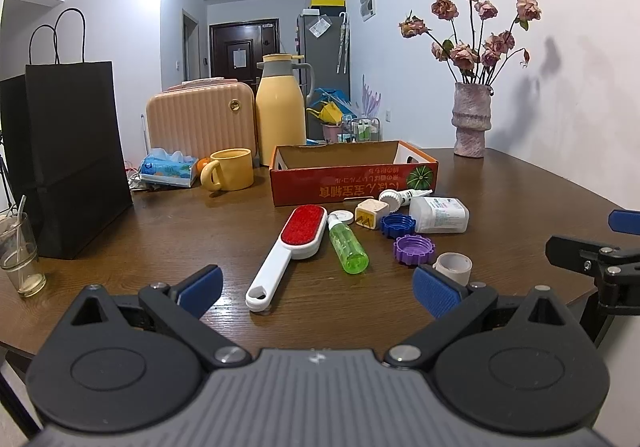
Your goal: Organize rigid objects
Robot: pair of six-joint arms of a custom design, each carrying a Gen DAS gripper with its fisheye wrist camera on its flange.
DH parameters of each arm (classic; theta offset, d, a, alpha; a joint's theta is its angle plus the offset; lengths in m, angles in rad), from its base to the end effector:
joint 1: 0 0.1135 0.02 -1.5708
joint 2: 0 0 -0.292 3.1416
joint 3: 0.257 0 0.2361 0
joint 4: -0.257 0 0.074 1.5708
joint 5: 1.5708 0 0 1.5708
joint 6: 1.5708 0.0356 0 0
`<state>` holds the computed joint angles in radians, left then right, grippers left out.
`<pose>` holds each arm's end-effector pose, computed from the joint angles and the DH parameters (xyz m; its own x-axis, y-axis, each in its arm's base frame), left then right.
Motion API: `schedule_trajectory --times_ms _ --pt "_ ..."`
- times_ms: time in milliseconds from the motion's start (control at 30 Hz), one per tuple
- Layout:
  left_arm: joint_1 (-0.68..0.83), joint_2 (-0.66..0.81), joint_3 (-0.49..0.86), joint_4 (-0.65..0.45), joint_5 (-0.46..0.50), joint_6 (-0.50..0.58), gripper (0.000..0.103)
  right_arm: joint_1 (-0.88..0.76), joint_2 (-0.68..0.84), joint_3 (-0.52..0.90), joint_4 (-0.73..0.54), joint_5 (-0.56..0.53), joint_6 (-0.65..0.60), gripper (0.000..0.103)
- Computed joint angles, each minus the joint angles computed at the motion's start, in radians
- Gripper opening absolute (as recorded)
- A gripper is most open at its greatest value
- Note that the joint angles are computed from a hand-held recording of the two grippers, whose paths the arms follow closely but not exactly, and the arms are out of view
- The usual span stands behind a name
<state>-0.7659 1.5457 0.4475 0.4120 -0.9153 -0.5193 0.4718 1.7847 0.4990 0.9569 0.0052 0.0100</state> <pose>0.1955 -0.1489 0.1688 -0.3868 -0.0477 -0.9209 -0.2436 0.9685 0.0521 0.2740 0.1396 0.1612 -0.2921 -0.1378 -0.9464 -0.4472 0.8944 0.0078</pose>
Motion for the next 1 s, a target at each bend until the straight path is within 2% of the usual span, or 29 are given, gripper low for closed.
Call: schedule_trajectory --times_ms 1000 --pt "-0.012 0.02 0.003 0.018 -0.009 0.001 0.103 -0.003 0.012 0.0 0.011 -0.004 0.001 0.103"
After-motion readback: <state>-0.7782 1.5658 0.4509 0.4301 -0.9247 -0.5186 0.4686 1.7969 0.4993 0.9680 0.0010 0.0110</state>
